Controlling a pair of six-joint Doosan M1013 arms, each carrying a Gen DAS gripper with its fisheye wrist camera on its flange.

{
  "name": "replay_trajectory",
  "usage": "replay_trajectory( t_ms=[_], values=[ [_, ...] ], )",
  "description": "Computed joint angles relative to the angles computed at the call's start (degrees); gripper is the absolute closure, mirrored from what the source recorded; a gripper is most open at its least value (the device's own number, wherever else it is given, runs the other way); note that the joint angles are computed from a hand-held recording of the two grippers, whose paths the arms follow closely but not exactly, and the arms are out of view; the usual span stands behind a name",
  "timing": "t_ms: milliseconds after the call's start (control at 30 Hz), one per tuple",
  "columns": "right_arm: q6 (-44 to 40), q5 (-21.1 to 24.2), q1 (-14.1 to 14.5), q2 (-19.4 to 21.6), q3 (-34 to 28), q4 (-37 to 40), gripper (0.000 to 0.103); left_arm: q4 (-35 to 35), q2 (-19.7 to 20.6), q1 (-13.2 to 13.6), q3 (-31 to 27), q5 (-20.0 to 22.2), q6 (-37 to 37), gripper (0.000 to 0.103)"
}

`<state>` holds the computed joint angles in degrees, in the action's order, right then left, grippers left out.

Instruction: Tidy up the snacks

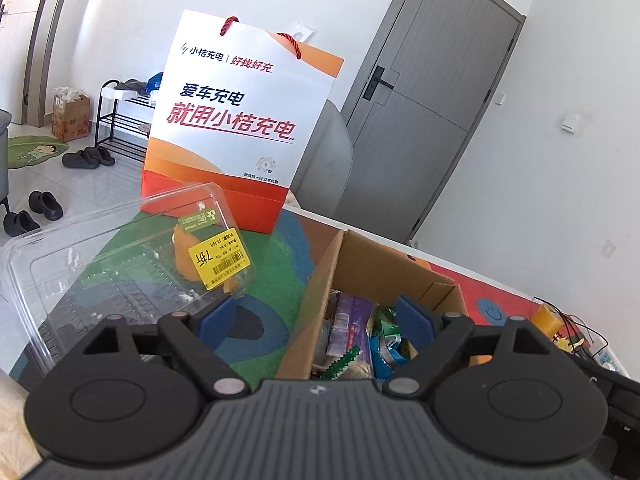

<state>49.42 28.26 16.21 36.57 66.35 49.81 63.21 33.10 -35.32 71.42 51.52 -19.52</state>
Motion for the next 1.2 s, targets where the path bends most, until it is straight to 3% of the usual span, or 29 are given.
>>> replay_trajectory(
  t_ms=[133,400,833,1200],
  values=[
    [1.59,-0.78,-0.30,-0.70,1.10,-2.07,0.031,-0.65,0.07,-0.24,-0.24,0.41,1.86,0.007],
    [-2.28,-1.98,-1.33,-2.53,3.75,0.74,0.018,-2.04,0.20,-0.74,-1.06,0.72,5.75,0.001],
    [-10.59,-2.51,-3.74,-6.16,8.31,8.91,0.001,-3.03,-0.72,-2.29,-1.33,-0.95,14.03,0.001],
    [-16.61,-0.27,-6.20,-8.47,11.26,16.00,0.000,-4.27,-2.32,-3.50,-0.55,-1.99,20.99,0.001]
  ],
)
